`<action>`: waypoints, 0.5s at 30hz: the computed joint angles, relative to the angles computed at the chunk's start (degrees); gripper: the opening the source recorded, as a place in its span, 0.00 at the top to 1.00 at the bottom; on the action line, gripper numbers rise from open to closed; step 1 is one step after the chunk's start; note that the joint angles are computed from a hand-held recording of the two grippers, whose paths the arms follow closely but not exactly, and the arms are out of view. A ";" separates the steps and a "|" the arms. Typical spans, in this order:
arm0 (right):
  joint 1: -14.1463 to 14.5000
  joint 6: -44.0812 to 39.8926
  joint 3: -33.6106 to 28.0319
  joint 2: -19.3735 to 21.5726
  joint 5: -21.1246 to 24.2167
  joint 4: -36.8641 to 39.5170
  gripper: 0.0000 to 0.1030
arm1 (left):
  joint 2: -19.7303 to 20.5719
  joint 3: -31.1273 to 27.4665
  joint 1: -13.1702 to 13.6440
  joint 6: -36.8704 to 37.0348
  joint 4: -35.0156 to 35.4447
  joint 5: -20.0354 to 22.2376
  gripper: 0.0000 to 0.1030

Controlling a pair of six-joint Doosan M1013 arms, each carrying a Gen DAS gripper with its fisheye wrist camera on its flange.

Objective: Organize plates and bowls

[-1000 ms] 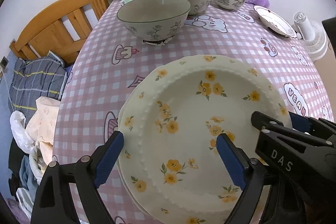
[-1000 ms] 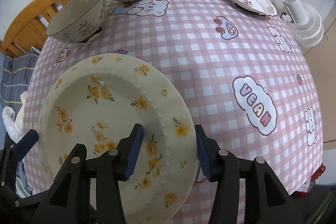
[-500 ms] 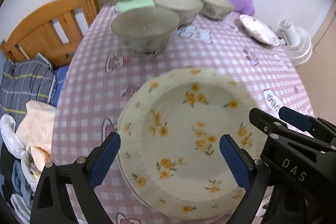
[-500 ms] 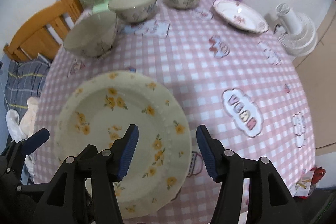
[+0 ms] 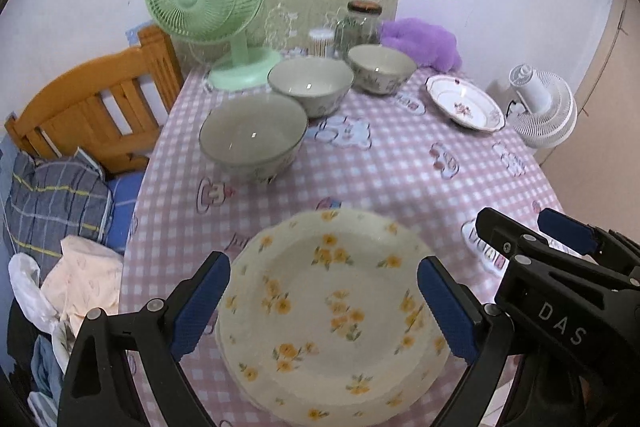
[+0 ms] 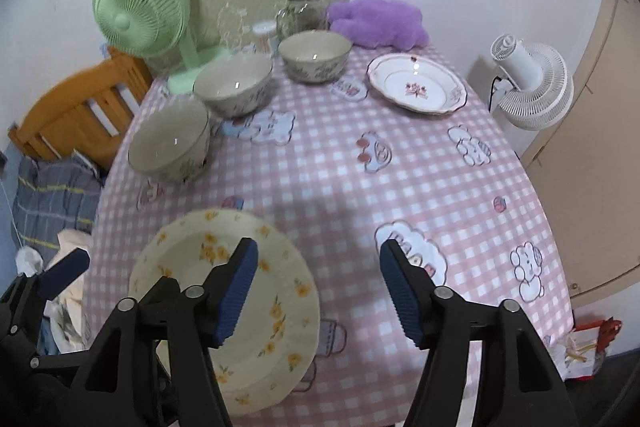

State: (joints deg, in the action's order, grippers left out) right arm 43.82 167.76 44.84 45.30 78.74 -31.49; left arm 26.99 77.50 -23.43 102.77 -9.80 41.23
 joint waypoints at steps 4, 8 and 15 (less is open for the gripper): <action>-0.86 -0.28 3.12 -1.93 -2.27 -1.23 0.30 | 0.82 -1.46 -1.44 -2.61 2.03 -0.65 0.07; -2.07 -3.38 4.76 -3.20 -2.73 -1.58 0.30 | 2.11 -3.79 -2.76 -5.81 2.88 0.58 0.07; -4.91 -7.62 9.73 -6.38 -7.86 0.06 0.30 | 4.26 -7.72 -5.55 -14.59 8.71 2.45 0.07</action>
State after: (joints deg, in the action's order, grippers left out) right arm 38.91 160.14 54.56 38.92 70.88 -31.43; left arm 31.25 69.78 -28.98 88.18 -1.09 43.69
